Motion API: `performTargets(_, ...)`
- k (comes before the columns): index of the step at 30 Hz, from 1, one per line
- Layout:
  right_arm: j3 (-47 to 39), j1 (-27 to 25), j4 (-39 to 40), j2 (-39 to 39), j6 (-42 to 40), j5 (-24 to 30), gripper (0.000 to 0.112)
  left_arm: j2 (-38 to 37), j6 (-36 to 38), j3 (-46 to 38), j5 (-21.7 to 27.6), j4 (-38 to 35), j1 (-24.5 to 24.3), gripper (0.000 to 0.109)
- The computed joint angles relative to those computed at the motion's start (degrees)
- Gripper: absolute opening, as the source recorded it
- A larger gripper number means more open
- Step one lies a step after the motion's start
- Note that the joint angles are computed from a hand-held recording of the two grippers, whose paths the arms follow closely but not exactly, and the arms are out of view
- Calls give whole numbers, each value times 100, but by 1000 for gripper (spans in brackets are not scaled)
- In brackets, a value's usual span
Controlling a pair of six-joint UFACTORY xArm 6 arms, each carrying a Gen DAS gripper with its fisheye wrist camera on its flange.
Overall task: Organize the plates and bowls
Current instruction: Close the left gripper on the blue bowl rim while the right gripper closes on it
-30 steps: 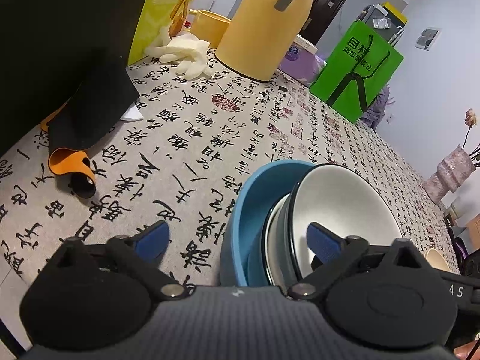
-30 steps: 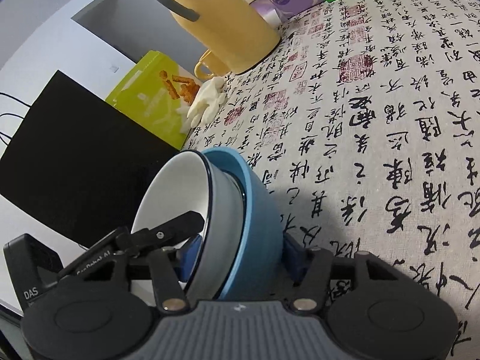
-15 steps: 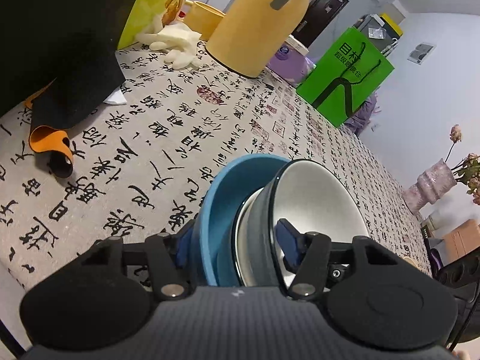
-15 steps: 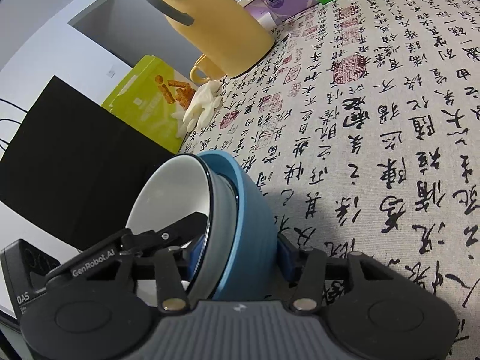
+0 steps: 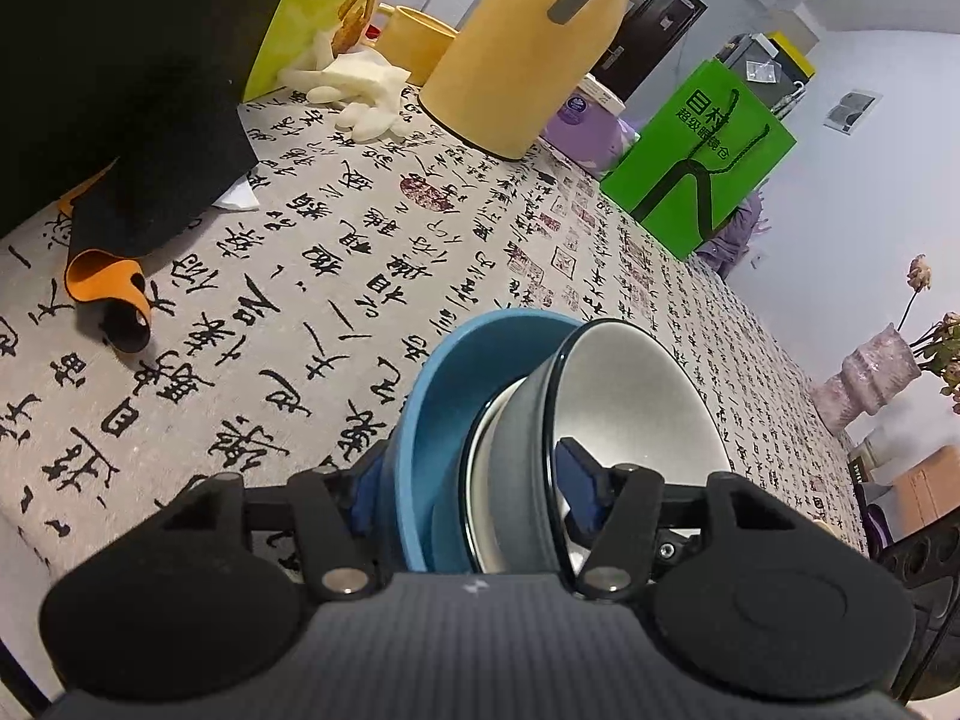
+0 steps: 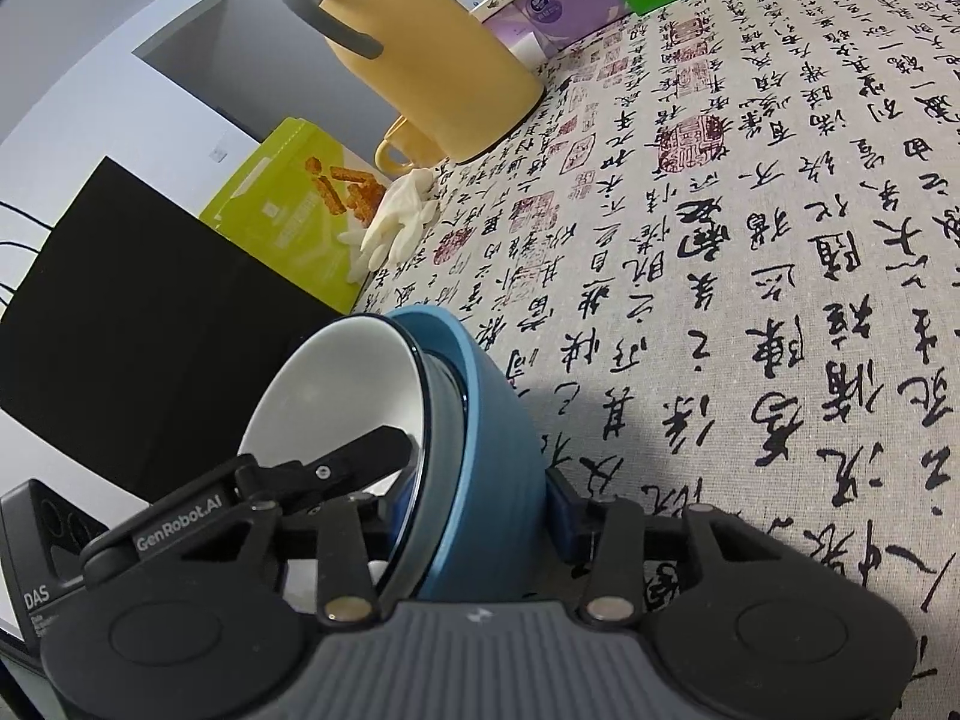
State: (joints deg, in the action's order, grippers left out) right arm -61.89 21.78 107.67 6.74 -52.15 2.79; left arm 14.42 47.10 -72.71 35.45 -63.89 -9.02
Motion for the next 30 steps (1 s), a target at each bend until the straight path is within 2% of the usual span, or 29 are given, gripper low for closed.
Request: performTargets(30,112,-23,309,-205,-244,9,40,-103,-107,25,-116,137,-115,62)
